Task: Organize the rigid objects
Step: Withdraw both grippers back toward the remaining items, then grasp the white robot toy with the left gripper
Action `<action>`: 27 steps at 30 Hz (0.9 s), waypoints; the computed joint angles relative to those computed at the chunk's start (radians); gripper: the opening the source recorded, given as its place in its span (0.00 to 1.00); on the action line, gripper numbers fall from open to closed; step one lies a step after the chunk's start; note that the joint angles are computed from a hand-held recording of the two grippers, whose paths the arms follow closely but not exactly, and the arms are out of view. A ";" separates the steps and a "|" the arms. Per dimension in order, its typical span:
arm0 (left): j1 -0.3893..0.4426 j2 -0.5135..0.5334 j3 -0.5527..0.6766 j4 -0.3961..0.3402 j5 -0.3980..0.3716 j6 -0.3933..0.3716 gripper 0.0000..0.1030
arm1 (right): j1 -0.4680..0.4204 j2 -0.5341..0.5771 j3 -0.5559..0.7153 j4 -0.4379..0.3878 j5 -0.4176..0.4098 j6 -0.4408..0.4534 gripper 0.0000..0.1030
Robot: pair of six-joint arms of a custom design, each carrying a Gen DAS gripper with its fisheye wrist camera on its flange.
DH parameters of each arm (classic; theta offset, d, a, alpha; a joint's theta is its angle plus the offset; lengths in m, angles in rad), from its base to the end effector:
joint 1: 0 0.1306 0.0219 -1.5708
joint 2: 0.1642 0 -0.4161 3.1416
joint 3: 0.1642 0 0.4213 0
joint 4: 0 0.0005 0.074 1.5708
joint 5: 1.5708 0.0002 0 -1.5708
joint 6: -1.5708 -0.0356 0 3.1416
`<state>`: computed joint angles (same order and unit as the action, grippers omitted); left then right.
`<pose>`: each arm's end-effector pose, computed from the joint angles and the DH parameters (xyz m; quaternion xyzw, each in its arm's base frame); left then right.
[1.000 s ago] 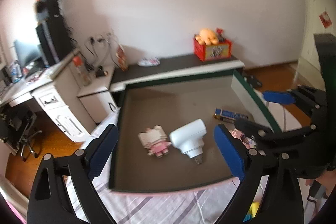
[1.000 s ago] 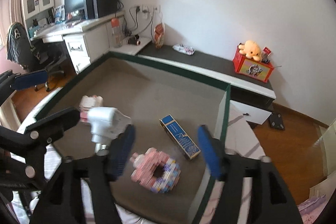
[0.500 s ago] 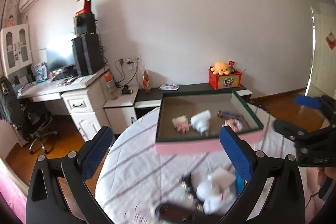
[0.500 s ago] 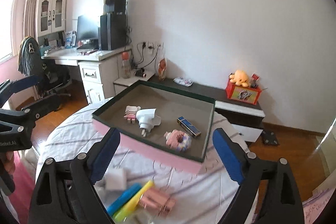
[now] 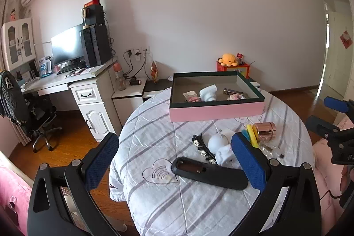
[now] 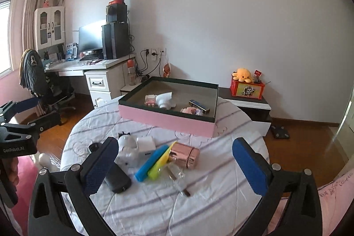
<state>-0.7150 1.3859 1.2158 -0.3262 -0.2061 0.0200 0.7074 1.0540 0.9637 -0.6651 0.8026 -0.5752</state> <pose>0.4002 -0.3385 0.4233 0.2415 0.8214 -0.1004 0.5068 0.2978 0.2203 0.4153 0.0987 0.8535 -0.0690 0.5070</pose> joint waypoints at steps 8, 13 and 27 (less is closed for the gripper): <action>-0.015 -0.006 -0.016 -0.014 0.004 -0.011 1.00 | 0.017 -0.011 -0.015 -0.048 0.002 -0.061 1.00; -0.021 0.006 -0.007 -0.027 0.003 -0.010 1.00 | 0.011 -0.010 -0.025 -0.061 -0.009 -0.087 1.00; -0.060 0.166 0.106 -0.109 0.017 -0.025 1.00 | -0.102 0.003 -0.083 -0.018 -0.144 -0.085 1.00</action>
